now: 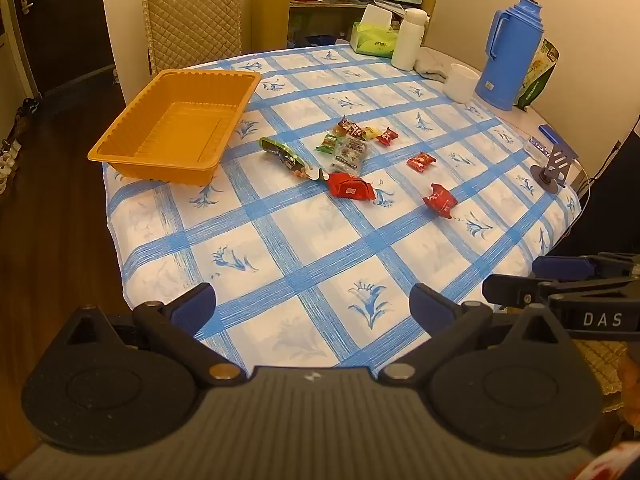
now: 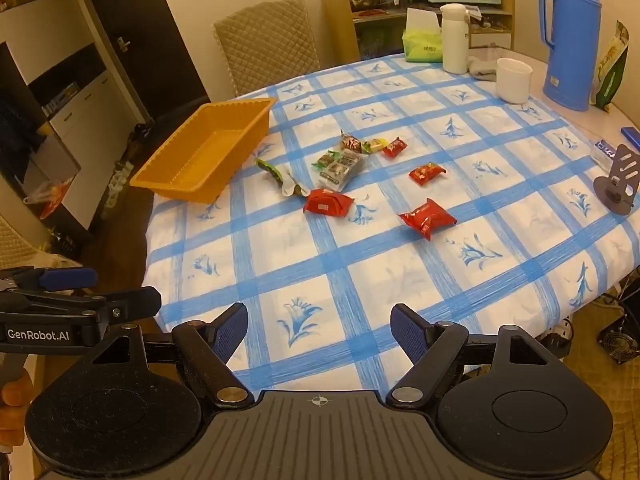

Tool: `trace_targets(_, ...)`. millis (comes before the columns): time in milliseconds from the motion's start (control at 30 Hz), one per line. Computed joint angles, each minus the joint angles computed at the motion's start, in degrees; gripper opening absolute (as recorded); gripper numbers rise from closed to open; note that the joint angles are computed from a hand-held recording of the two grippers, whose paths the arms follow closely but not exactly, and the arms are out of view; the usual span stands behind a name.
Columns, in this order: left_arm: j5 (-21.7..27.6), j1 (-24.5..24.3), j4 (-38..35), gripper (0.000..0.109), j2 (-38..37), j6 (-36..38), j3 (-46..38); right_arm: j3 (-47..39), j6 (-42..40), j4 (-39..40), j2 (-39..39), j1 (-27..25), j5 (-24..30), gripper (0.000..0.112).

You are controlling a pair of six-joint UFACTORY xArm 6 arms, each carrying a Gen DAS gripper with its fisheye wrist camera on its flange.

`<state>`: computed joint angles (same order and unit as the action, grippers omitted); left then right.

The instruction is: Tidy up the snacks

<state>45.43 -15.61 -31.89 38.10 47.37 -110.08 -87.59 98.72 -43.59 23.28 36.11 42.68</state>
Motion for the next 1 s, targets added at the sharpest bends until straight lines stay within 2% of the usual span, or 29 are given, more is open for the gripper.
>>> trace_targets(1000, 0.8, 0.3, 0.1, 0.103, 0.0, -0.4, -0.4, -0.1, 0.0, -0.2, 0.1, -0.1, -0.3, 0.078)
